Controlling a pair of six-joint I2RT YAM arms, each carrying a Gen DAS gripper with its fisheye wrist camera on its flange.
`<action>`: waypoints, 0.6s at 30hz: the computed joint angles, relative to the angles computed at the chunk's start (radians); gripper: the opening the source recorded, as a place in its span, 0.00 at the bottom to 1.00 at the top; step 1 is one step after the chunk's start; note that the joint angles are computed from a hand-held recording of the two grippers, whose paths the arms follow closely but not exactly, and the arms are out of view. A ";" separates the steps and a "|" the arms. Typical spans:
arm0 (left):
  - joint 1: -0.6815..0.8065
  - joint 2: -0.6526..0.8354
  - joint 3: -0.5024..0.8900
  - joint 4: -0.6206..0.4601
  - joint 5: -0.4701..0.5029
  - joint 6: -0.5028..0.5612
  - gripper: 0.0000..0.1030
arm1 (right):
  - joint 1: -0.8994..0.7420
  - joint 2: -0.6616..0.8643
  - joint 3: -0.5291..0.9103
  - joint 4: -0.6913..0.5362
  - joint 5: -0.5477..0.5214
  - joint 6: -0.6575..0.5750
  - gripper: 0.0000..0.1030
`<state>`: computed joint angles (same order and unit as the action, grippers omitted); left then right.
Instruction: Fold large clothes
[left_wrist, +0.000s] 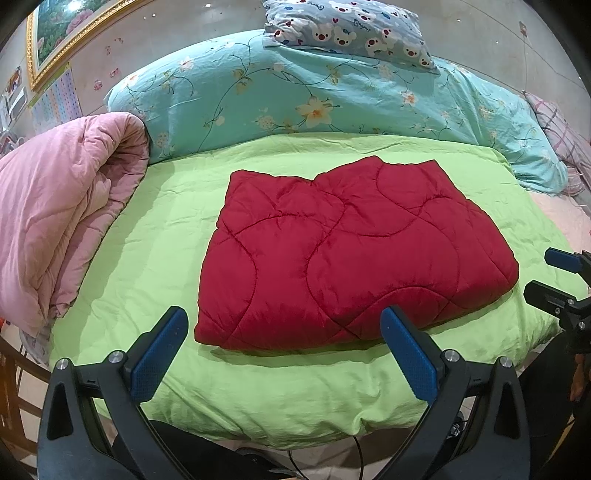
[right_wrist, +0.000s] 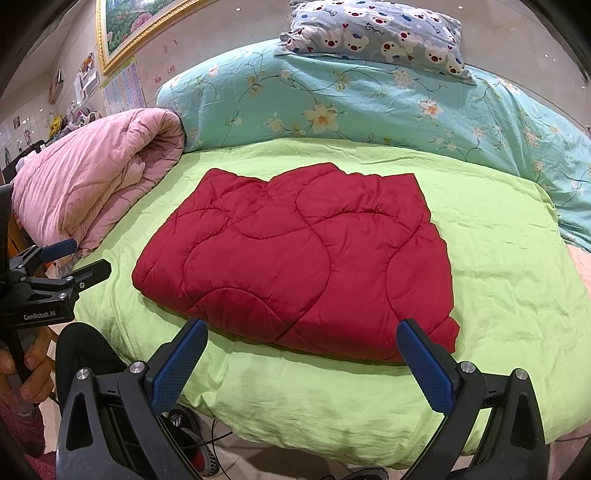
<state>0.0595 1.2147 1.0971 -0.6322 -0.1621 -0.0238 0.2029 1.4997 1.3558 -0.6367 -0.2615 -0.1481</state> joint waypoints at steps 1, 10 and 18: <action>0.003 0.001 0.002 0.000 0.005 0.003 1.00 | -0.001 0.002 0.002 -0.001 -0.001 0.001 1.00; -0.002 0.009 0.006 0.007 -0.007 0.004 1.00 | -0.002 0.009 0.011 -0.002 0.000 -0.001 1.00; -0.002 0.015 0.010 0.013 -0.007 0.008 1.00 | -0.002 0.019 0.021 0.000 -0.001 -0.003 1.00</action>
